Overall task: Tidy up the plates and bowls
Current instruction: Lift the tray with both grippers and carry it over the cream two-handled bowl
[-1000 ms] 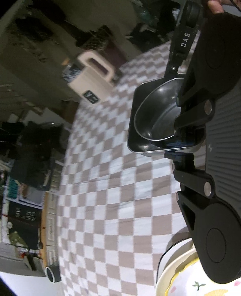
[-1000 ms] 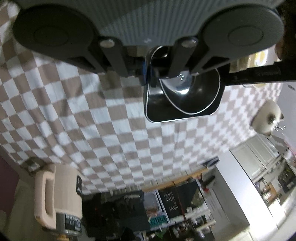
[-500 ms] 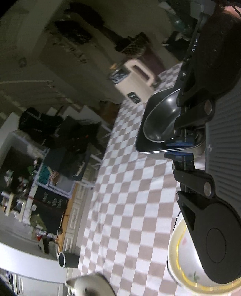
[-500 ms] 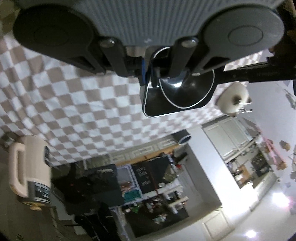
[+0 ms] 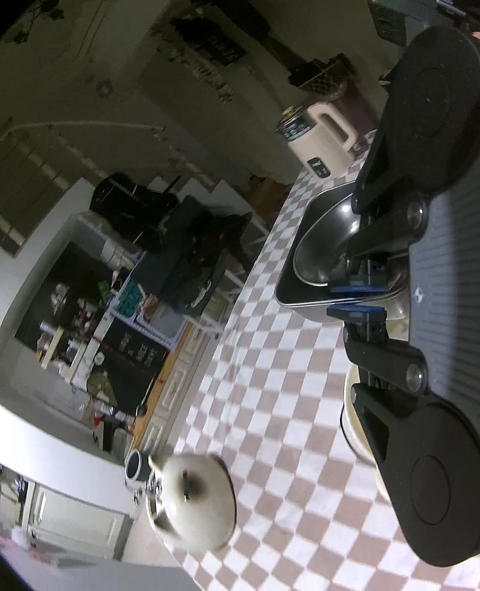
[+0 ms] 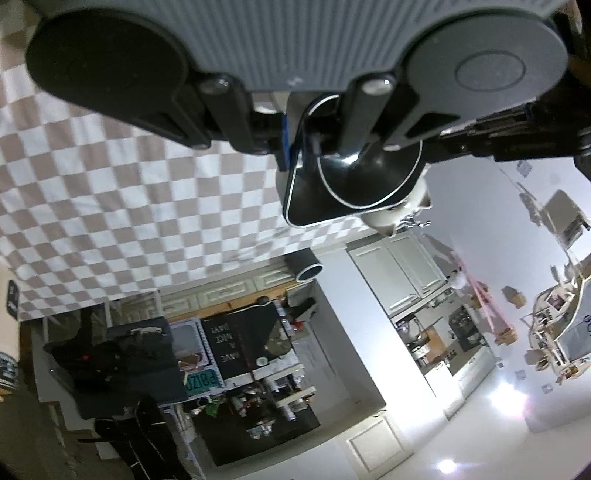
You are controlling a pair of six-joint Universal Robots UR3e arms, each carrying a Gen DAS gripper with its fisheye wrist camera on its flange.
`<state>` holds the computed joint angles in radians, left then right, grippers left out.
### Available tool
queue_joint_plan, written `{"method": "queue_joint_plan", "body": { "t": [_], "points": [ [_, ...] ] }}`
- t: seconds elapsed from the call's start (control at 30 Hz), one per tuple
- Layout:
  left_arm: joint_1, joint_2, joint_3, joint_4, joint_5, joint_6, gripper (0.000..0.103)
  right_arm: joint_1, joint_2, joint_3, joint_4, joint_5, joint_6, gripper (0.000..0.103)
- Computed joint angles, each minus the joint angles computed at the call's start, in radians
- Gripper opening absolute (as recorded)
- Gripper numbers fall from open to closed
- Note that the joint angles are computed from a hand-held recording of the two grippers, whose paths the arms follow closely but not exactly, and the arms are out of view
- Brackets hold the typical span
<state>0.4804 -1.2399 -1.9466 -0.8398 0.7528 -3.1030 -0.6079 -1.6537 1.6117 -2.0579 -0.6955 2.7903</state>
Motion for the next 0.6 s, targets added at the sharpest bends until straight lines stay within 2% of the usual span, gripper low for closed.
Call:
{"method": "queue_joint_plan", "body": {
  "t": [0.13,0.3,0.6],
  "points": [
    [0.087,0.046,-0.01,-0.11,-0.028,0.06,0.006,0.05,0.011,0.017,-0.047,-0.006,0.032,0.009],
    [0.126,0.047,0.005,-0.202,-0.01,0.108,0.006,0.103,0.025,0.018,-0.057,-0.043,0.081,0.009],
    [0.102,-0.021,0.037,-0.225,0.072,0.136,0.006,0.166,0.052,-0.039,0.036,-0.118,0.12,0.009]
  ]
}}
